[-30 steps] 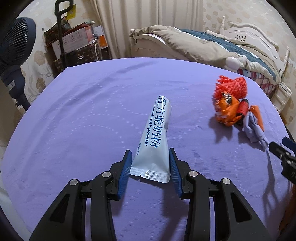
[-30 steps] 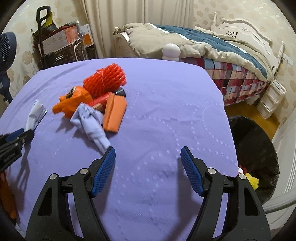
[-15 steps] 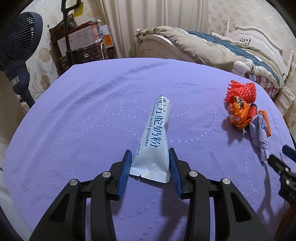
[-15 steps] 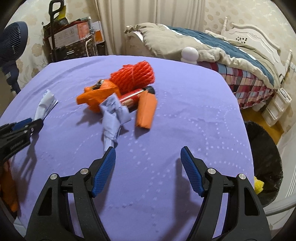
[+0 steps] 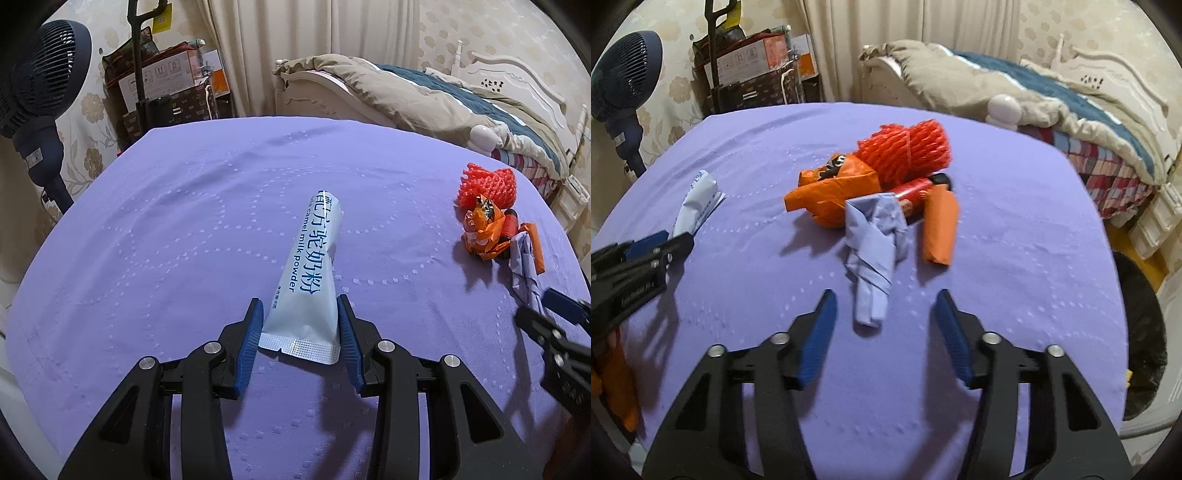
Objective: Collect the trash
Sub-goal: 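Grasp the milk powder tube with the left gripper while the right gripper grasps the lavender cloth, then carry the tube and cloth over the bin and open both grippers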
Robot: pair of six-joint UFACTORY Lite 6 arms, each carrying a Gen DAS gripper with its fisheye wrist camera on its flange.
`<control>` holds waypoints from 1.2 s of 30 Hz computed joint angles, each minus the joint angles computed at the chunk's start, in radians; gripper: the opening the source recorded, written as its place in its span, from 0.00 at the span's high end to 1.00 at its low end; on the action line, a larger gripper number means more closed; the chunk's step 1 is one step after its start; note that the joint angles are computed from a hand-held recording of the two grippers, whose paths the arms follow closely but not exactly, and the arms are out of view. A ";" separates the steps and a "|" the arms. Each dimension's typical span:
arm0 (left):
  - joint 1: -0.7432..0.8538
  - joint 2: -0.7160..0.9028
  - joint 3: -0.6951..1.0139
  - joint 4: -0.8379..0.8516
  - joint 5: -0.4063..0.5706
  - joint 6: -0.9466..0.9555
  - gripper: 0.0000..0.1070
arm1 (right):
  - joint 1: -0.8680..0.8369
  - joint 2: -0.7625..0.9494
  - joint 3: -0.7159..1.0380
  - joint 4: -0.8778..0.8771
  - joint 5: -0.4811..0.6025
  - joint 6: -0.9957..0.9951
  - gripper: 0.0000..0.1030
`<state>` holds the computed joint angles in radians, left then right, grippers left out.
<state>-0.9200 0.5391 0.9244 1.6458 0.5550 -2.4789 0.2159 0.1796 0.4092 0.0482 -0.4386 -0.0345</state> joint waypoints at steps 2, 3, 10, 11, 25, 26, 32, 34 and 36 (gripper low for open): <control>0.000 -0.004 -0.005 0.004 -0.001 -0.005 0.62 | 0.017 0.025 0.031 0.029 0.005 -0.017 0.52; 0.000 -0.006 -0.007 0.006 -0.001 -0.008 0.62 | 0.031 0.042 0.050 0.058 0.007 -0.034 0.54; -0.004 -0.007 -0.005 0.006 -0.001 -0.004 0.62 | 0.077 0.053 0.059 0.135 -0.007 -0.092 0.73; -0.008 -0.007 -0.005 0.004 0.001 -0.002 0.62 | 0.074 0.044 0.048 0.123 -0.009 -0.078 0.73; -0.087 -0.032 -0.012 -0.019 0.039 -0.039 0.62 | -0.076 -0.184 -0.143 -0.099 -0.020 0.064 0.73; -0.100 -0.033 -0.009 -0.021 0.040 -0.045 0.62 | -0.103 -0.206 -0.156 -0.134 -0.017 0.084 0.73; -0.200 0.003 0.089 -0.087 0.079 0.021 0.62 | -0.320 -0.354 -0.229 -0.389 0.004 0.223 0.73; -0.228 0.025 0.140 -0.110 0.090 0.057 0.62 | -0.393 -0.387 -0.241 -0.481 0.007 0.275 0.73; -0.254 0.058 0.205 -0.138 0.098 0.101 0.62 | -0.500 -0.408 -0.240 -0.621 0.001 0.353 0.73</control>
<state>-1.1741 0.5972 1.1293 1.5079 0.6535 -2.3774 -0.2843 -0.2281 0.1694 -0.5725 -0.4375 0.3184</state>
